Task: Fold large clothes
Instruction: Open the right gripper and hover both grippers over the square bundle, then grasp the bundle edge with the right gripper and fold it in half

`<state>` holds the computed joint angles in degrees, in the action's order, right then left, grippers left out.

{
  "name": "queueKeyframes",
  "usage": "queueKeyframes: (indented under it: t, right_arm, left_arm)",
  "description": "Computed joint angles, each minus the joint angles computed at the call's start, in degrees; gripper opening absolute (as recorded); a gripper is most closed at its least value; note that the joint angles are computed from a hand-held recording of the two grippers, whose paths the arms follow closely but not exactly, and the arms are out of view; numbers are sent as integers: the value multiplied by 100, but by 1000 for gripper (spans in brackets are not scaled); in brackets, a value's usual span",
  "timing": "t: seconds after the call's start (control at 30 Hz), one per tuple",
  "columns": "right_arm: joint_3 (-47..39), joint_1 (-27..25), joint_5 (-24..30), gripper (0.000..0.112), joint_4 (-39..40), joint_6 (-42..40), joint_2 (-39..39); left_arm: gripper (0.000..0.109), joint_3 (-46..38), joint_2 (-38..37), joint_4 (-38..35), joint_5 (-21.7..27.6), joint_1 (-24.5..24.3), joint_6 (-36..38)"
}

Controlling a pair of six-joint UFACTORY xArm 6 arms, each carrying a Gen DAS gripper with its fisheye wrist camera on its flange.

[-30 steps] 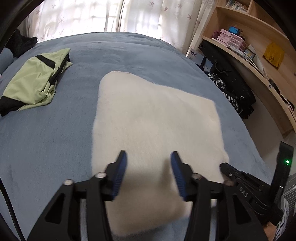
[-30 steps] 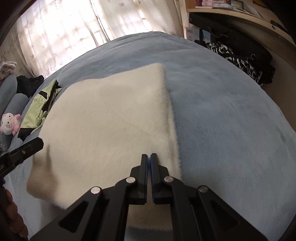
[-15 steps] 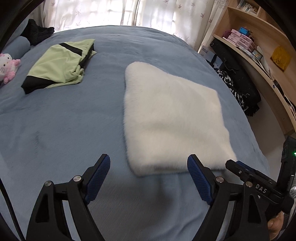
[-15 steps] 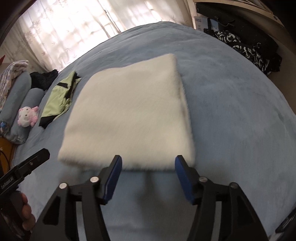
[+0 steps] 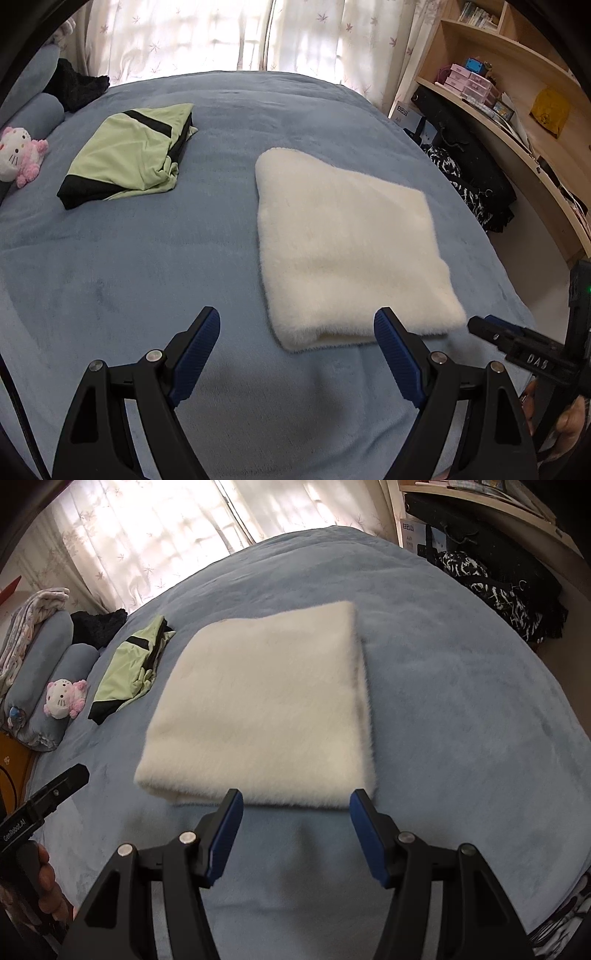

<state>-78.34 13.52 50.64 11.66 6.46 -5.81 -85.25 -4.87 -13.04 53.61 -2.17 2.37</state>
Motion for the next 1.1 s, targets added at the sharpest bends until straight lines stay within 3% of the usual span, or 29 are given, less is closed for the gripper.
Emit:
queueKeyframes:
  t: [0.27,0.53,0.67,0.83,0.93,1.1]
  right_arm:
    - [-837,-344,225,60,69,-65,785]
    - [-2081,-868,889,61,1308,-514,2106]
    - [-2650,-1023,1156,61,1783,-775,2707]
    - [-3532,-1186,1734,62,2925,-1450,3547]
    - [-4110,-1232,2024,79,3473,-1632,4130]
    - [-5185,-1216,2484,90,3807,-1730,4971]
  left_arm:
    - [84,-792,853,-450,263,68,385]
    - [84,-2253,2363,-1581,1288,299,617]
    - [88,-2779,2952,-1656,1343,314,475]
    - [96,-3264,3460,-2172,1481,410,635]
    - [102,-3628,3815,-2386,1643,452,769]
    - [103,-4837,4801,-3125,2459,653,621]
